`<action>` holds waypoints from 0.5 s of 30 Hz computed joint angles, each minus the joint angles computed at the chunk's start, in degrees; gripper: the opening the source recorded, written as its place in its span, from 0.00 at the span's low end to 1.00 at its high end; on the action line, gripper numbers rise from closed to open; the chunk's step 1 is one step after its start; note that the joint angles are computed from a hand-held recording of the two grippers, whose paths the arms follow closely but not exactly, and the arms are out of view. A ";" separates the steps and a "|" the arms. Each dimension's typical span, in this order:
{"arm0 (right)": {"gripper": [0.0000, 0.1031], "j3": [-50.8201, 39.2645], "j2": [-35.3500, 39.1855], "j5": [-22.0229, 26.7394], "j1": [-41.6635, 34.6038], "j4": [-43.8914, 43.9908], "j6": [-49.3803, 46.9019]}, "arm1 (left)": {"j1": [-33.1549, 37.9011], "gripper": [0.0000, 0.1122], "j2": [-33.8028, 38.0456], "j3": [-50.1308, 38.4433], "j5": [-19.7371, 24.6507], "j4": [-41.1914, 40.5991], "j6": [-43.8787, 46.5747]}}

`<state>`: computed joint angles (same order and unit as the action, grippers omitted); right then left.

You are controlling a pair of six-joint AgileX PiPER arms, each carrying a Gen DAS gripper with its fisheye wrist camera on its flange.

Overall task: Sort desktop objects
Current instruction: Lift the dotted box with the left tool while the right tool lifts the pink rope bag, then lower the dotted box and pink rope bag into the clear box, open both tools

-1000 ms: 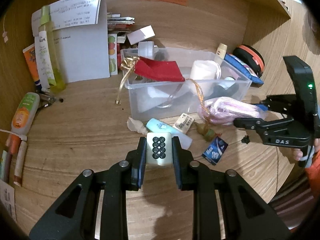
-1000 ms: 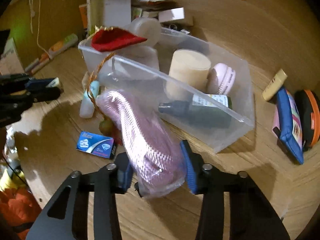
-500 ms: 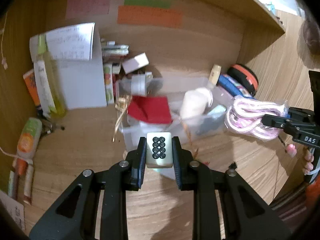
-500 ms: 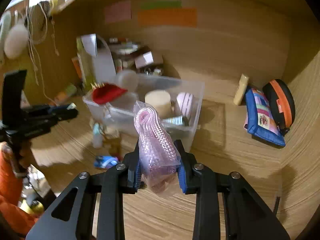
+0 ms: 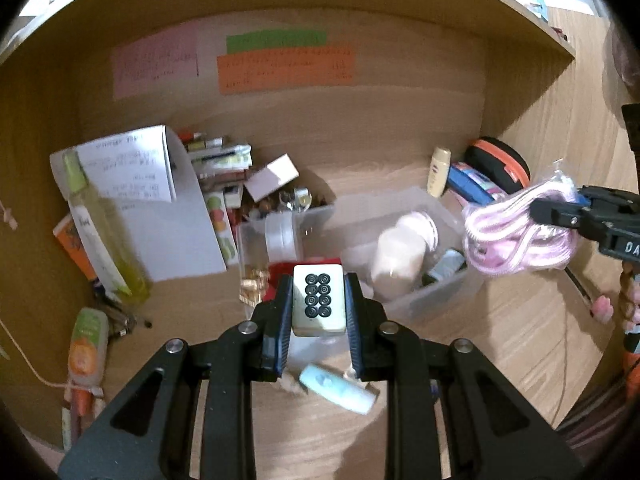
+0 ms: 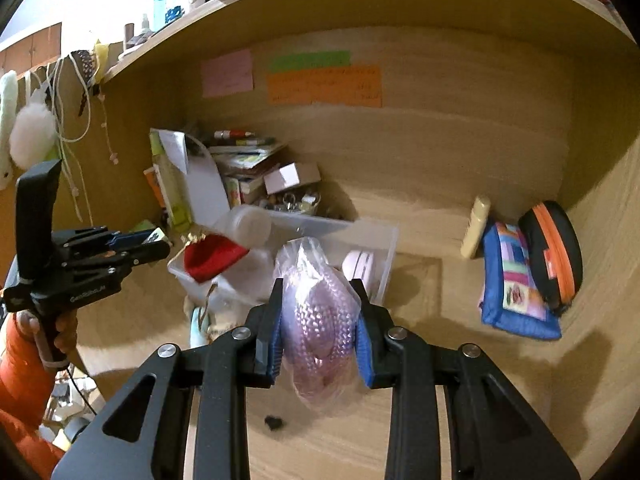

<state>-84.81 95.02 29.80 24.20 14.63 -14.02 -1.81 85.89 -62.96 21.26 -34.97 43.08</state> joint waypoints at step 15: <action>0.25 -15.80 11.03 2.99 -0.53 3.03 -1.21 | 0.29 0.21 10.53 -15.24 7.40 -0.53 -2.36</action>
<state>-100.61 106.05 32.79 23.66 17.66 -15.23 -1.52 96.42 -78.20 28.66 -35.50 40.72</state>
